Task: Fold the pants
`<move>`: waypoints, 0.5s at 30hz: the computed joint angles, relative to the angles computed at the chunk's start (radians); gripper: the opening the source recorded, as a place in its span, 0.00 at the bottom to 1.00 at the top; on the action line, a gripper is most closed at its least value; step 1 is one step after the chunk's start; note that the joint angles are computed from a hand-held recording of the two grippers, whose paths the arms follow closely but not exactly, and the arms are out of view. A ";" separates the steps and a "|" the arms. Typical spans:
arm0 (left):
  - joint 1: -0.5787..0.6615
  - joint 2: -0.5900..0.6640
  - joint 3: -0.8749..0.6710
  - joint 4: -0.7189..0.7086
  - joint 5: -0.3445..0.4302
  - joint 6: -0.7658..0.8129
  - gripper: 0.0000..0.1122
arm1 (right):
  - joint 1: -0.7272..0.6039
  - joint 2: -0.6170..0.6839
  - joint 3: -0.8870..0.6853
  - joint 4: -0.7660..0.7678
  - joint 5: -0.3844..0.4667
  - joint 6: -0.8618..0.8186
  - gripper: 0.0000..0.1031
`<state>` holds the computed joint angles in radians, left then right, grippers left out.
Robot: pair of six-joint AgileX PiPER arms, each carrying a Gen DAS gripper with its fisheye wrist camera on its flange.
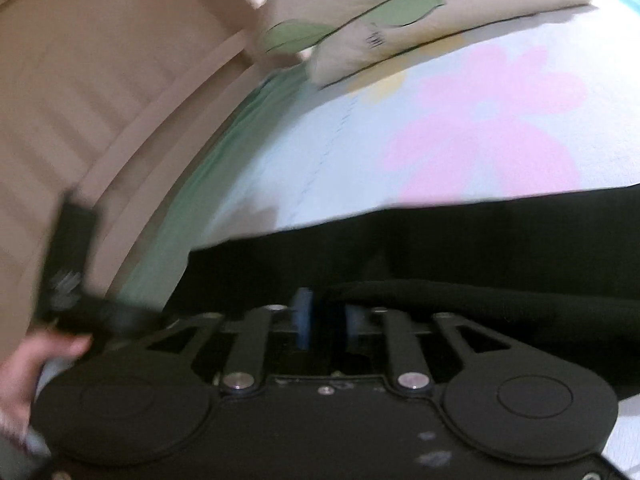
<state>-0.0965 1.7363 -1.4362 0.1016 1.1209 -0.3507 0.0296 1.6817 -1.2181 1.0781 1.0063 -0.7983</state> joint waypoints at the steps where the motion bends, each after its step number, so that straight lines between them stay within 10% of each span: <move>1: 0.003 0.001 -0.001 -0.002 -0.003 -0.005 0.35 | 0.006 -0.010 0.015 0.004 0.014 -0.058 0.52; 11: -0.003 -0.008 -0.003 0.020 0.006 0.008 0.35 | 0.248 -0.242 0.335 0.038 -0.355 -0.516 0.59; 15: 0.007 -0.004 -0.010 0.001 0.008 0.003 0.35 | 0.150 -0.177 0.183 0.048 -0.069 -0.365 0.59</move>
